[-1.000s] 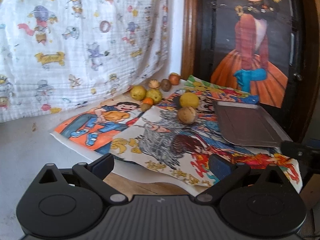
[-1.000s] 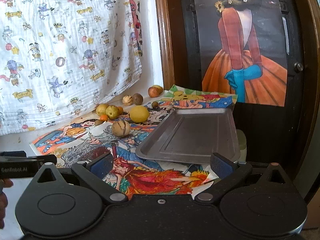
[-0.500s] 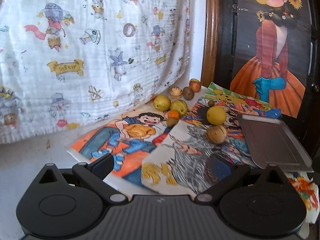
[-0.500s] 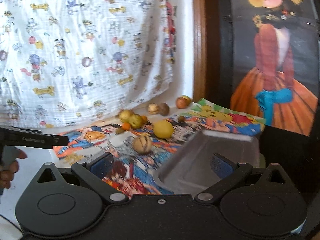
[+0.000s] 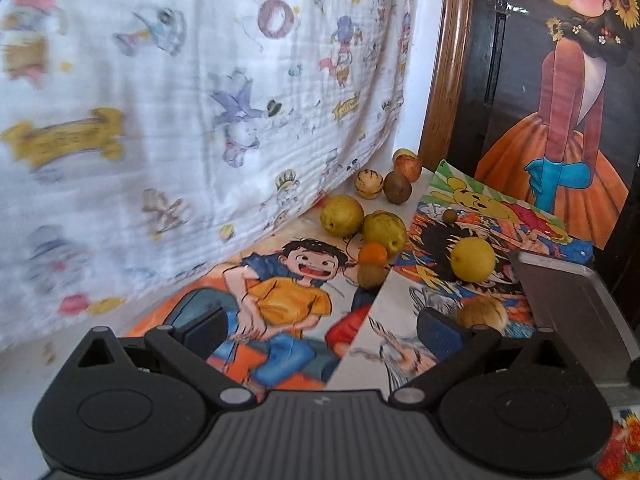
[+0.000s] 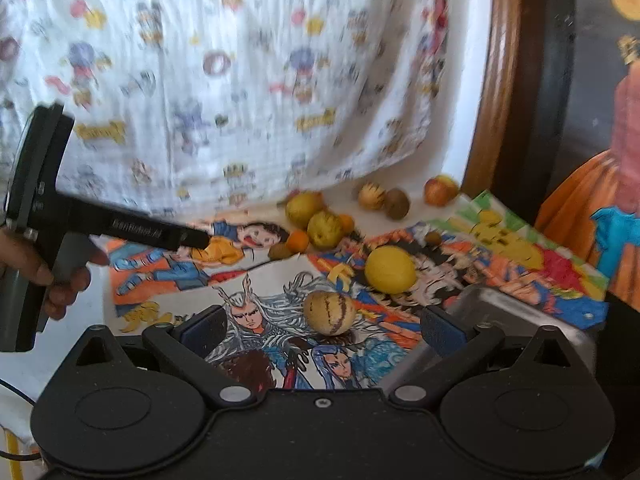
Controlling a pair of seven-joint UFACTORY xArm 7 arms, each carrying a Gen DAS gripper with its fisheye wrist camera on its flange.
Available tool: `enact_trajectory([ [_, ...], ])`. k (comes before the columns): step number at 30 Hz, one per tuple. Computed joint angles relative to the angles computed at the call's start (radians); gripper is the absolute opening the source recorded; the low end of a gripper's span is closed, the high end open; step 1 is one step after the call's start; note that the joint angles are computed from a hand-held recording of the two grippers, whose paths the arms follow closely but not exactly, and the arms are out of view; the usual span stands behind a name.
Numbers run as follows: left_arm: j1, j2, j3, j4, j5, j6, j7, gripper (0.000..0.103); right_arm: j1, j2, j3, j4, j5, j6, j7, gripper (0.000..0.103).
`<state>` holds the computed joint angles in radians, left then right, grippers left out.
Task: Organize fruits
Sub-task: 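Grasp the striped pepino with the right tool while the left grasps a brown fruit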
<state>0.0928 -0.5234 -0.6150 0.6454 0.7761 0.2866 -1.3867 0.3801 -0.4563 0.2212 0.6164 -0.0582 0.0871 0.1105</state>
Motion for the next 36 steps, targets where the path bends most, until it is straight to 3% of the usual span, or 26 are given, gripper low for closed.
enact_trajectory([
  [6, 0.11, 0.197, -0.036, 0.12, 0.153, -0.061, -0.076, 0.103, -0.019, 0.172, 0.0, 0.099, -0.011, -0.015, -0.003, 0.096],
  [12, 0.115, 0.392, -0.03, 0.244, 0.318, -0.041, -0.171, 0.1, 0.01, 0.293, -0.039, 0.164, 0.033, -0.037, -0.029, 0.086],
  [17, 0.068, 0.504, 0.017, 0.32, 0.398, -0.035, -0.218, 0.09, 0.041, 0.367, -0.065, 0.205, 0.12, -0.045, -0.087, 0.078],
  [22, 0.006, 0.572, 0.076, 0.367, 0.455, -0.03, -0.238, 0.078, 0.07, 0.407, -0.077, 0.224, 0.274, -0.051, -0.212, 0.067],
  [27, -0.052, 0.603, 0.141, 0.384, 0.48, -0.045, -0.253, 0.07, 0.093, 0.433, -0.068, 0.247, 0.541, -0.06, -0.442, 0.062],
  [33, -0.124, 0.622, 0.212, 0.404, 0.49, -0.059, -0.237, 0.055, 0.068, 0.447, -0.035, 0.252, 0.588, -0.085, -0.483, 0.054],
  [36, -0.162, 0.628, 0.246, 0.41, 0.491, -0.064, -0.226, 0.043, 0.065, 0.452, -0.025, 0.261, 0.667, -0.086, -0.552, 0.053],
])
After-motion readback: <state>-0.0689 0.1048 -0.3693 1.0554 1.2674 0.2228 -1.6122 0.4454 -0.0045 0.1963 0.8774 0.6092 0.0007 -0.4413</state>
